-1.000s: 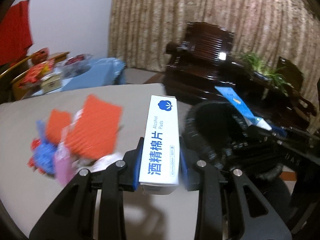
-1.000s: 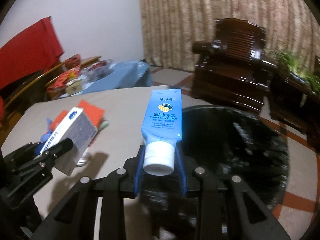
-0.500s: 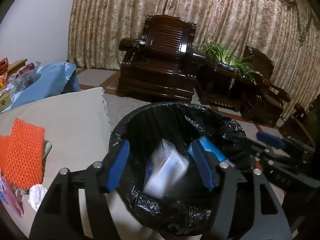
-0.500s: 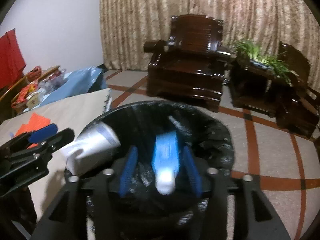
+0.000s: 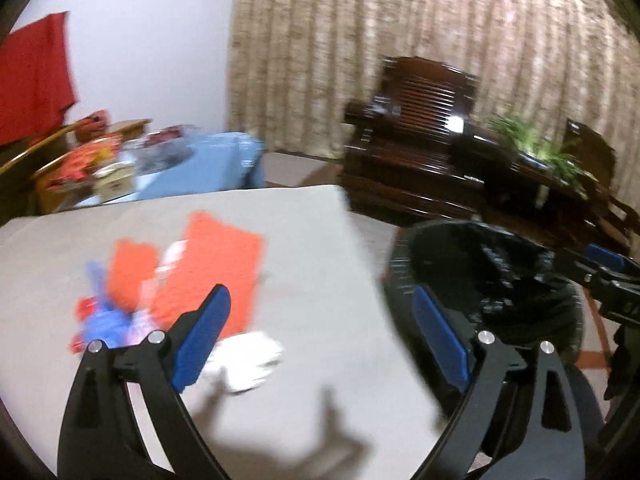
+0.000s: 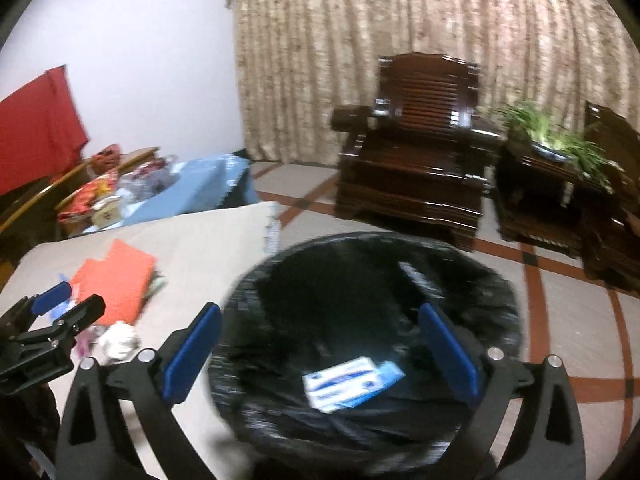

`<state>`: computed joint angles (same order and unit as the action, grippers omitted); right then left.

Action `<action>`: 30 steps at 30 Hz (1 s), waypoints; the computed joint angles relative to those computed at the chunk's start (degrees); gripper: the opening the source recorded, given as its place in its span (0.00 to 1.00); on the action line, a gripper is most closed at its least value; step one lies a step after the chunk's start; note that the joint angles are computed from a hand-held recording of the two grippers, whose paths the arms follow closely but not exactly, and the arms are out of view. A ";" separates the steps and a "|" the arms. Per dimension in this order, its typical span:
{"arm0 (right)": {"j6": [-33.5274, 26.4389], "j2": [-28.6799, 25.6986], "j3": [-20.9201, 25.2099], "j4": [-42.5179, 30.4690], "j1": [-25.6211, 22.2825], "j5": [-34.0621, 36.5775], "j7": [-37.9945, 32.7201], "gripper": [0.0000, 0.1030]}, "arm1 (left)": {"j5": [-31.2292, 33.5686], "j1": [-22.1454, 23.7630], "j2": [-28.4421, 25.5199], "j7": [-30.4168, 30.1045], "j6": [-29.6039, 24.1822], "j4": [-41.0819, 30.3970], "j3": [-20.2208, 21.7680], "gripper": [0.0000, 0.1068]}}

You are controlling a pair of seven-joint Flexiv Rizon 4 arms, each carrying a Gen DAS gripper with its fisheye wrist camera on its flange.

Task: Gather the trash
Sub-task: 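Grasp the white tissue with the right tool while the left tool grasps the pink bag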

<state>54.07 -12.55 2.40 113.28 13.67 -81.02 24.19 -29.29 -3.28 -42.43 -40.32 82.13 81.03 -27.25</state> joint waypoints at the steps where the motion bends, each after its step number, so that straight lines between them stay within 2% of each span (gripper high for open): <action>1: 1.21 -1.37 -0.06 -1.53 0.28 -0.51 -0.45 0.94 | 0.07 0.00 0.25 -0.75 0.57 -0.08 1.21 0.84; 7: 6.83 -8.73 -1.83 -9.89 3.08 -1.74 -4.34 0.94 | 2.28 0.63 0.53 -5.01 3.02 -0.07 7.08 0.84; 12: 10.76 -15.03 -4.12 -16.66 5.85 -0.39 -8.05 0.94 | 4.68 0.61 -0.32 -9.18 2.07 -1.34 11.52 0.84; 20: 14.26 -23.29 -7.43 -24.60 9.97 8.72 -16.66 0.93 | 8.41 0.29 -2.51 -14.41 1.55 -3.66 16.29 0.84; 30: 15.55 -30.04 -9.21 -31.16 12.96 22.18 -28.67 0.90 | 10.31 1.30 -4.05 -17.34 -0.59 -5.33 17.19 0.84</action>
<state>69.61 -42.59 -6.82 82.11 26.63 -58.83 -4.48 -18.99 -1.97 -46.48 -57.65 81.53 75.69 -10.05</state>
